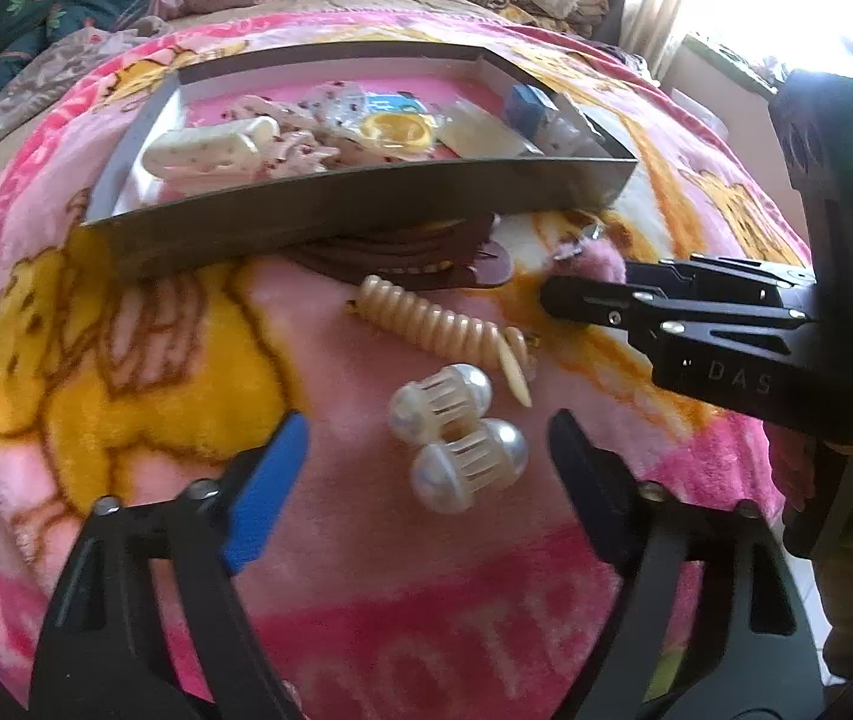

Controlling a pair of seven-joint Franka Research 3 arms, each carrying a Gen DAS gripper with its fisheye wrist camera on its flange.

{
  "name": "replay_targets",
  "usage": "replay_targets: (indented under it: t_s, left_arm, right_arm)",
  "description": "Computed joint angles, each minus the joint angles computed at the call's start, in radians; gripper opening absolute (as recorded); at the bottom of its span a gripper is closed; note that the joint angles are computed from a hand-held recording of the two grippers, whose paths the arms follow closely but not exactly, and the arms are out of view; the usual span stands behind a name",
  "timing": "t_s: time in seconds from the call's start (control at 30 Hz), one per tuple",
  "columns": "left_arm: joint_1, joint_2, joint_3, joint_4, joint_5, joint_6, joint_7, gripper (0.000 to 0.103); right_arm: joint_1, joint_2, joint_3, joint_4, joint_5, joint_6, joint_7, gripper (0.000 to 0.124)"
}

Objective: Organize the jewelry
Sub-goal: 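Grasp the pink pompom clip with the right tool while the left tool grasps the pearl clips, then carry the pompom clip and pearl clips into the box and open both tools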

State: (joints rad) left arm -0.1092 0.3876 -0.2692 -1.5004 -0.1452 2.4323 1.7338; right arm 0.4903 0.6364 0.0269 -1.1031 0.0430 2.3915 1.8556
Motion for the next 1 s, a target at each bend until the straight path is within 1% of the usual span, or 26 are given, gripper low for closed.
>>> replay_targets:
  t_s: [0.03, 0.07, 0.1, 0.13, 0.17, 0.2, 0.37, 0.6, 0.73, 1.0]
  left_arm:
    - [-0.002, 0.004, -0.002, 0.005, 0.001, -0.006, 0.003, 0.062]
    - [-0.003, 0.005, -0.003, 0.005, 0.002, -0.007, 0.004, 0.055]
    - [-0.004, 0.006, -0.004, 0.007, 0.002, -0.008, 0.006, 0.051]
    - [-0.004, 0.008, -0.005, 0.008, 0.000, -0.011, 0.008, 0.043]
    - [-0.005, 0.010, -0.005, 0.011, 0.001, -0.014, 0.009, 0.037]
    - [-0.007, 0.012, -0.004, 0.013, 0.003, -0.016, 0.007, 0.036]
    - [0.001, 0.004, -0.008, 0.007, -0.014, -0.015, 0.010, 0.036]
    - [0.015, -0.031, -0.003, -0.027, -0.044, 0.016, 0.009, 0.036]
    - [0.025, -0.052, 0.003, -0.046, -0.057, 0.048, -0.002, 0.036]
    - [0.048, -0.075, 0.017, -0.056, -0.074, 0.084, -0.033, 0.036]
  right_arm:
    - [-0.001, -0.005, -0.001, -0.008, 0.000, 0.004, 0.000, 0.031]
    - [-0.001, -0.010, -0.002, -0.015, -0.001, 0.007, 0.001, 0.030]
    - [-0.002, -0.015, -0.003, -0.022, -0.002, 0.011, 0.002, 0.030]
    - [-0.004, -0.023, -0.004, -0.034, -0.001, 0.017, 0.004, 0.030]
    - [-0.004, -0.029, -0.005, -0.043, -0.002, 0.021, 0.008, 0.030]
    - [-0.005, -0.036, -0.007, -0.053, -0.004, 0.026, 0.012, 0.030]
    - [-0.006, -0.079, -0.011, -0.113, -0.016, 0.053, 0.030, 0.030]
    - [-0.008, -0.123, -0.003, -0.164, -0.026, 0.071, 0.034, 0.030]
    - [-0.004, -0.125, 0.007, -0.156, -0.024, 0.070, 0.027, 0.030]
    - [0.011, -0.105, 0.016, -0.107, -0.020, 0.057, 0.005, 0.030]
